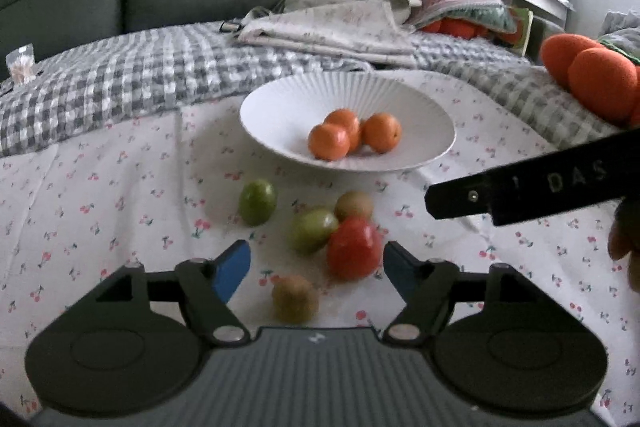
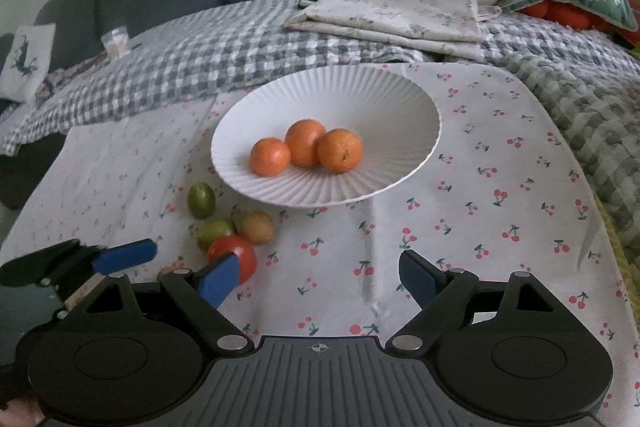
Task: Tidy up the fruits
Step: 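Grasp the red tomato with the left tool while the right tool grasps a brown kiwi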
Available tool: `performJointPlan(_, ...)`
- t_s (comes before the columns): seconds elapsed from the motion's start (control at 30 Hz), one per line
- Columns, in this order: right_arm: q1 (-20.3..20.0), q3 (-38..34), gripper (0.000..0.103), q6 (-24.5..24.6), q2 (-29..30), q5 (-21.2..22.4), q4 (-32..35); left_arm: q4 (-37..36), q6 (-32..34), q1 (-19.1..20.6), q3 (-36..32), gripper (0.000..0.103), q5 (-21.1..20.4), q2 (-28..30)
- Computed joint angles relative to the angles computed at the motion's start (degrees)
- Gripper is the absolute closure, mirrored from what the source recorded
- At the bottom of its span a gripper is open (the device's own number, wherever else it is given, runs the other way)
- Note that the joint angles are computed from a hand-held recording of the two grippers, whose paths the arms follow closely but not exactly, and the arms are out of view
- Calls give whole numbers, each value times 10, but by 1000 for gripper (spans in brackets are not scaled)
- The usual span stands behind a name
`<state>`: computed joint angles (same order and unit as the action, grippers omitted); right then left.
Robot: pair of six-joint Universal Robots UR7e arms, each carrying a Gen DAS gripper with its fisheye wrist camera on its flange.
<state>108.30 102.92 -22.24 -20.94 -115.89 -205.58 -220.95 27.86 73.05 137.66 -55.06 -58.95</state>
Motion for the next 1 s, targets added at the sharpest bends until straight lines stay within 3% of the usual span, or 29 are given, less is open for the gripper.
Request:
performJointPlan(0.1, -1, 0, 15, 5, 0, -2, -9, 18, -1, 5, -9, 33, -17, 4)
performJointPlan(0.2, -1, -3, 15, 10, 2, -7, -13, 40, -9, 7, -25, 51, -13, 16)
performJointPlan(0.3, -2, -5, 15, 10, 4, -10, -12, 25, -5, 10, -33, 57, -14, 28)
performJointPlan(0.37, -2, -6, 15, 9, 5, -12, -12, 44, -19, 18, -32, 75, -36, 16)
performJointPlan(0.8, -5, -10, 15, 21, 6, -9, -11, 42, -51, 22, -26, 76, -46, -8)
performJointPlan(1.0, -8, -8, 15, 24, 4, -5, -9, 48, -102, 30, -14, 76, -63, -59)
